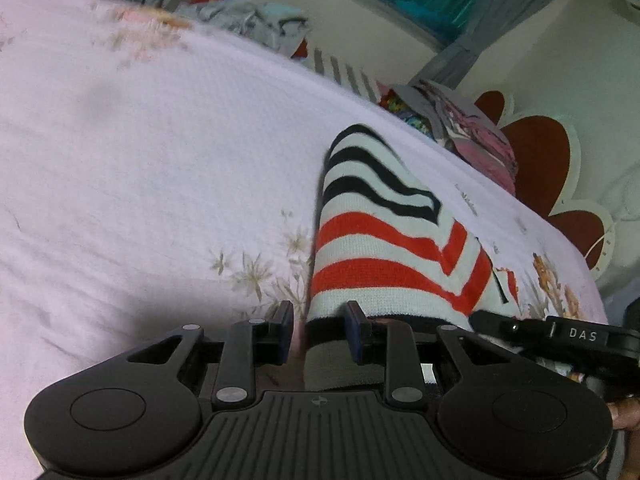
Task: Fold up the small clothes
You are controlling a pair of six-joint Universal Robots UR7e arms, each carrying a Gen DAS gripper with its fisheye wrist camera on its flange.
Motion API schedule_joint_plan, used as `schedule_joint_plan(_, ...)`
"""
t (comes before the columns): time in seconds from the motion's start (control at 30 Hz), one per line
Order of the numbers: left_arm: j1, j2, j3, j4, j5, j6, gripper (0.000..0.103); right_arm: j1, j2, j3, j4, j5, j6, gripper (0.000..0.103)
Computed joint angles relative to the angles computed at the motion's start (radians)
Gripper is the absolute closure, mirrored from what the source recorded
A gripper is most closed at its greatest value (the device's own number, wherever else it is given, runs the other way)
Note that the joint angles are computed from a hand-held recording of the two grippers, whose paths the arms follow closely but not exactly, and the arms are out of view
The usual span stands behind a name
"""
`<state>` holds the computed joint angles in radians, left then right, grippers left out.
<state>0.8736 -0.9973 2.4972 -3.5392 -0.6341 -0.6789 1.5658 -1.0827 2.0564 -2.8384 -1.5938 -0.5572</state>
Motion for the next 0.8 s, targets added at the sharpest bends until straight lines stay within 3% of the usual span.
schedule_joint_plan(0.07, -0.034, 0.005, 0.0, 0.018, 0.048, 0.017, 0.076, 0.04, -0.016, 0.048, -0.113, -0.028, -0.167, 0.086)
schedule_joint_plan(0.13, -0.074, 0.035, -0.005, -0.062, 0.081, 0.096, 0.076, 0.049, -0.06, 0.088, -0.169, 0.014, -0.286, 0.086)
schedule_joint_plan(0.2, -0.103, 0.055, -0.029, -0.092, 0.086, 0.183, 0.076, 0.04, -0.106, 0.115, -0.187, 0.058, -0.347, 0.086)
schedule_joint_plan(0.27, -0.105, 0.061, -0.066, -0.043, 0.053, 0.221, 0.076, 0.026, -0.118, 0.126, -0.22, 0.061, -0.386, 0.086)
schedule_joint_plan(0.33, -0.079, 0.058, -0.117, 0.096, -0.015, 0.207, 0.076, -0.004, -0.119, 0.117, -0.22, 0.033, -0.385, 0.086)
schedule_joint_plan(0.43, -0.056, 0.1, -0.164, 0.127, -0.068, 0.22, 0.076, -0.064, -0.079, 0.059, -0.147, -0.057, -0.283, 0.086)
schedule_joint_plan(0.5, -0.066, 0.104, -0.181, 0.173, -0.048, 0.205, 0.076, -0.108, -0.073, 0.042, -0.104, -0.007, -0.226, 0.086)
schedule_joint_plan(0.57, -0.078, 0.091, -0.18, 0.203, -0.036, 0.2, 0.076, -0.1, -0.078, 0.047, -0.112, -0.005, -0.217, 0.086)
schedule_joint_plan(0.63, -0.094, 0.079, -0.154, 0.123, -0.025, 0.212, 0.076, -0.086, -0.073, 0.055, -0.133, -0.02, -0.226, 0.086)
schedule_joint_plan(0.67, -0.104, 0.074, -0.142, 0.101, 0.017, 0.208, 0.076, -0.084, -0.069, 0.052, -0.133, -0.02, -0.225, 0.086)
schedule_joint_plan(0.7, -0.107, 0.065, -0.137, 0.122, 0.046, 0.199, 0.076, -0.086, -0.069, 0.049, -0.125, -0.015, -0.219, 0.086)
schedule_joint_plan(0.8, -0.068, 0.028, -0.149, 0.255, 0.015, 0.154, 0.075, -0.079, -0.074, 0.05, -0.121, -0.011, -0.233, 0.086)
